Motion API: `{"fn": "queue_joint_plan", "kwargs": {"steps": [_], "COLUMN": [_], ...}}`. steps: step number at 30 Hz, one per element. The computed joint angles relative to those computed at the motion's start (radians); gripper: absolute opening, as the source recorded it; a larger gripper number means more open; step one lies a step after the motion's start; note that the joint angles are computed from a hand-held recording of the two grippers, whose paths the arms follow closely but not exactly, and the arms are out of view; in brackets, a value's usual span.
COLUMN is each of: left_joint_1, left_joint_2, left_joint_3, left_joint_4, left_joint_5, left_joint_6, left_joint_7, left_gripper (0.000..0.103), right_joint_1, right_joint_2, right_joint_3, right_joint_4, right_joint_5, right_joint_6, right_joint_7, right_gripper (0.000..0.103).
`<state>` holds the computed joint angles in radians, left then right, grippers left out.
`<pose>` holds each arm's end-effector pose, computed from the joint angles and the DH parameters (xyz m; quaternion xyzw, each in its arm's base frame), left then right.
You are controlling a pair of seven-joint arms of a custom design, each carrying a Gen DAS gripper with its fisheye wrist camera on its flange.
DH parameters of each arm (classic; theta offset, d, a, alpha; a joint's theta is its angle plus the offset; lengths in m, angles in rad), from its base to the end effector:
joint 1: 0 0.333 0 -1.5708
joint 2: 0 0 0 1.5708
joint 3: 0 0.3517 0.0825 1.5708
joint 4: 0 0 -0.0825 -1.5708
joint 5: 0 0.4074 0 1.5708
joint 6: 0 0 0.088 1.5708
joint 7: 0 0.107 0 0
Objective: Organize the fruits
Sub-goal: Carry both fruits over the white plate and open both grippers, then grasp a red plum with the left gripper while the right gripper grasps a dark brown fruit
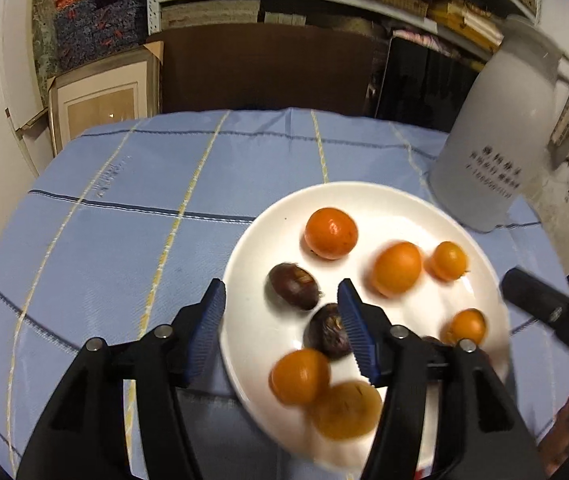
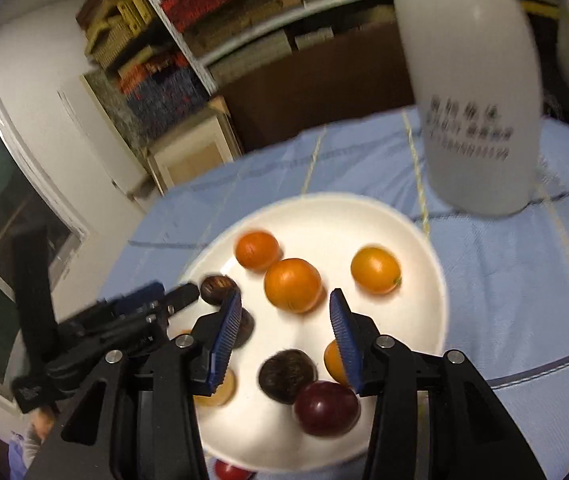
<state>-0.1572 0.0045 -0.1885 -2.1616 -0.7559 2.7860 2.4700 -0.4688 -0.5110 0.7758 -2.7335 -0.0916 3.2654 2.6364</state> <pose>0.5699 -0.1721 0.4780 -0.4301 0.8262 -0.3374 0.1364 0.4062 0.1546 0.4543 -0.4311 0.7769 -0.2257 0.3995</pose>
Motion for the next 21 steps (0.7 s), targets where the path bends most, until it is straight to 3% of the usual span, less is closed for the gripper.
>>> {"fn": "queue_joint_plan", "kwargs": {"steps": [5, 9, 13, 17, 21], "left_joint_1": [-0.013, -0.057, -0.091, -0.111, -0.167], "left_joint_2": [-0.129, -0.243, -0.345, -0.421, -0.481], "left_joint_3": [0.034, 0.098, 0.157, 0.187, 0.256], "left_joint_4": [-0.112, -0.242, -0.384, -0.494, -0.541], "left_joint_5": [-0.048, -0.121, -0.137, -0.087, -0.082], "left_joint_6": [-0.002, -0.001, 0.021, 0.047, 0.019], "left_joint_7": [0.060, 0.152, 0.211, 0.222, 0.267], "left_gripper": [0.058, 0.063, 0.063, 0.063, 0.064], "right_joint_1": [0.134, 0.219, 0.318, 0.419, 0.449], "right_joint_2": [-0.191, -0.321, -0.379, -0.346, -0.367], "right_joint_3": [-0.058, -0.037, -0.010, -0.027, -0.041], "right_joint_4": [-0.054, -0.105, -0.180, -0.230, -0.253], "right_joint_5": [-0.002, -0.034, -0.048, -0.059, -0.091], "right_joint_6": [-0.083, -0.173, -0.206, -0.237, -0.225], "right_joint_7": [0.038, 0.109, 0.203, 0.271, 0.330], "right_gripper": [0.052, 0.058, 0.058, 0.058, 0.058]}}
